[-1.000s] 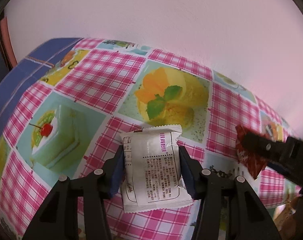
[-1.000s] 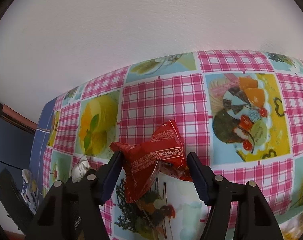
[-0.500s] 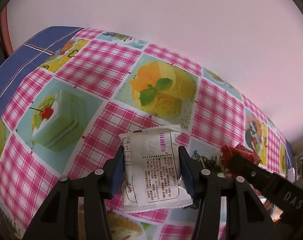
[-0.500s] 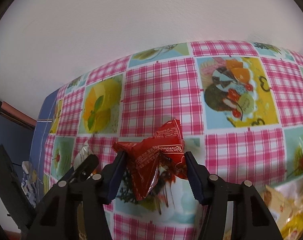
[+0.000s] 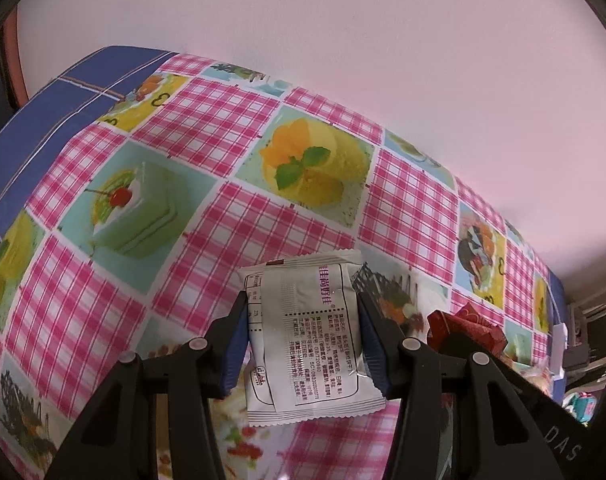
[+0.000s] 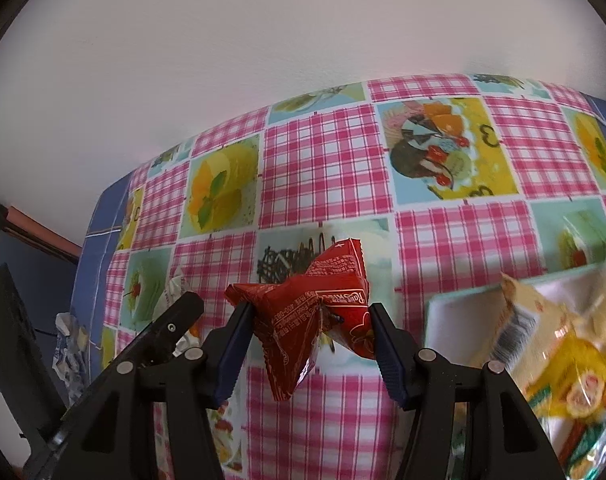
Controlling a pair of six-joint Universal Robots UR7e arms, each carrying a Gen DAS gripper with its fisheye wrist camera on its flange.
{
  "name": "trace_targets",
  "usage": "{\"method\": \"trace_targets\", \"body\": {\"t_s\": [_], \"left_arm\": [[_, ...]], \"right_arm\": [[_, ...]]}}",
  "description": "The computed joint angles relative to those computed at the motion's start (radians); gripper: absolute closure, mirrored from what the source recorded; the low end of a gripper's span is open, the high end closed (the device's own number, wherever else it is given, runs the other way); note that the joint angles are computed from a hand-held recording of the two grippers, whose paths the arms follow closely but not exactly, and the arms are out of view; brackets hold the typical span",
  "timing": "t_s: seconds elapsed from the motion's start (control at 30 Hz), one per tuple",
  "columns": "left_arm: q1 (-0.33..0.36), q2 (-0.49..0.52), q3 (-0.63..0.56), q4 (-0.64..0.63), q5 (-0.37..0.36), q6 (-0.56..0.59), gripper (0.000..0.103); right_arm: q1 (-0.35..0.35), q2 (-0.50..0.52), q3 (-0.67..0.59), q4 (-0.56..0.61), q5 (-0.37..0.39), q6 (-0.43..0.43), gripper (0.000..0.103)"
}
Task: Organize snacks
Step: 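Carry the red candy and white sachet into the tray and open both tools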
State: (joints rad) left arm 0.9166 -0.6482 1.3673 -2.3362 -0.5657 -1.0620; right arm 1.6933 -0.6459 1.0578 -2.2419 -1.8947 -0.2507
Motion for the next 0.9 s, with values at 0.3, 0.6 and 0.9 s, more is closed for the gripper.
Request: {"method": "trace_targets", "body": {"t_s": [0.3,0.6,0.9], "left_arm": [[-0.034,-0.045,0.058,0.025,-0.023,-0.071,0.05],[-0.067,-0.073,0.108,0.045,-0.035,-0.127,0.05],[-0.108,-0.075,0.116,0.098,-0.025,-0.151,0.05]], "right_arm": [[-0.005,-0.107,0.159,-0.079,-0.009,0.033,0.042],[-0.01,-0.22,0.34,-0.219,-0.007,0.013,0.042],[-0.006,-0.298,0.458,-0.309,-0.004,-0.012,0.042]]}}
